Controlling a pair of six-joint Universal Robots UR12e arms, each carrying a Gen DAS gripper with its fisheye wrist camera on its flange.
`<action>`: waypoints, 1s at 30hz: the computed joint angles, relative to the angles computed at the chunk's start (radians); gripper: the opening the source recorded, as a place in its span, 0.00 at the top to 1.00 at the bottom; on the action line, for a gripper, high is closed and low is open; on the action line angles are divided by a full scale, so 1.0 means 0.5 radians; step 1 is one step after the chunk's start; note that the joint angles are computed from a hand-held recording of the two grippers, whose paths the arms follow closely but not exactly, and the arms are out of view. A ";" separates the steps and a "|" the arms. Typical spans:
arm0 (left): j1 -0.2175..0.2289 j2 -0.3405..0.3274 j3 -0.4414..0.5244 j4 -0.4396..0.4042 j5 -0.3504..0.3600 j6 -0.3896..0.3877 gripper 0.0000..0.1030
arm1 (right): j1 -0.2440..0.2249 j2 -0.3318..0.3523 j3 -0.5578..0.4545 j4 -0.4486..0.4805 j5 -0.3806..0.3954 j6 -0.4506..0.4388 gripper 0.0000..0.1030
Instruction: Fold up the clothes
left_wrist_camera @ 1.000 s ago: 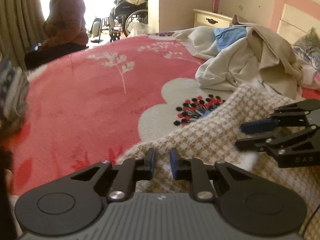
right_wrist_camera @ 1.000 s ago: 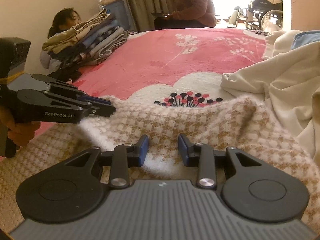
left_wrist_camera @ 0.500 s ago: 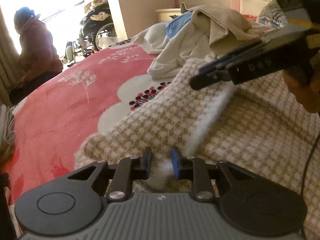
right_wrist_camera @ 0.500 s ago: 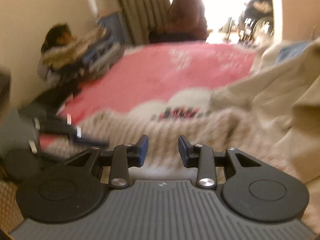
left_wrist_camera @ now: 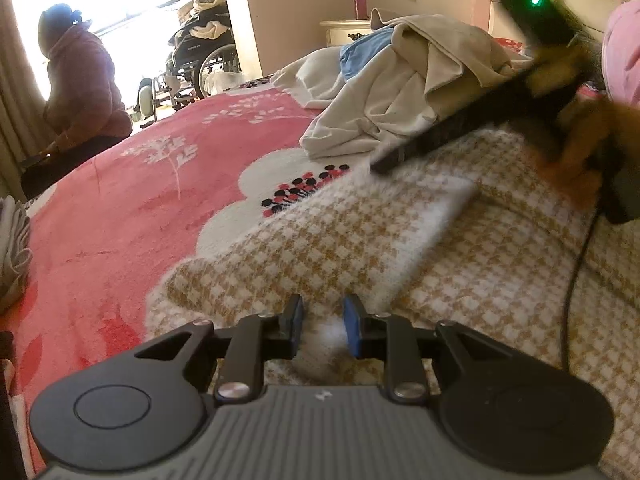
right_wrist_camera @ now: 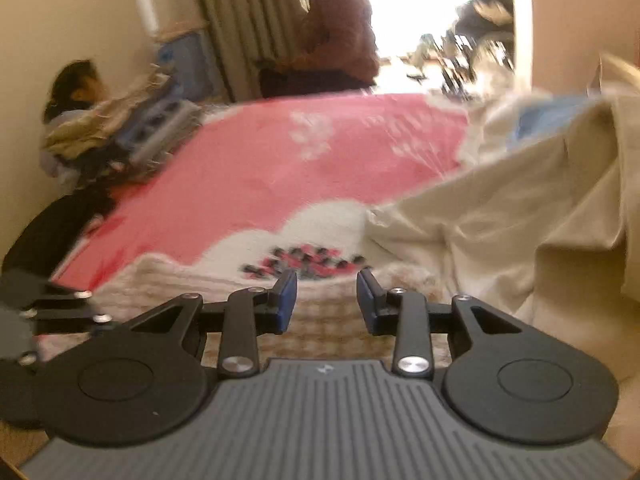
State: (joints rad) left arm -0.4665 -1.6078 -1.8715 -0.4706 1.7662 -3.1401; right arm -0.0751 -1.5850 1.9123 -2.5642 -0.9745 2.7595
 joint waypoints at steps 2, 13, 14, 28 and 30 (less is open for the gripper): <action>-0.002 0.005 0.007 -0.020 0.005 0.016 0.76 | -0.008 0.036 -0.010 0.053 0.010 0.019 0.73; 0.022 0.067 0.060 0.120 0.051 -0.118 0.69 | -0.003 -0.002 -0.056 0.012 0.076 0.198 0.70; 0.032 0.039 0.080 0.108 0.064 -0.220 0.70 | 0.010 0.016 -0.075 0.101 0.048 0.202 0.69; -0.040 -0.025 0.122 -0.258 0.329 -0.220 0.66 | 0.015 -0.046 -0.109 0.577 0.021 -0.001 0.63; -0.047 -0.028 0.143 -0.292 0.337 -0.260 0.66 | 0.036 -0.040 -0.105 0.605 -0.042 -0.015 0.63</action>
State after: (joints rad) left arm -0.4902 -1.6218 -1.8001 -0.6164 1.9348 -3.2700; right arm -0.0572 -1.6050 1.8601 -2.2619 -0.9956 2.7520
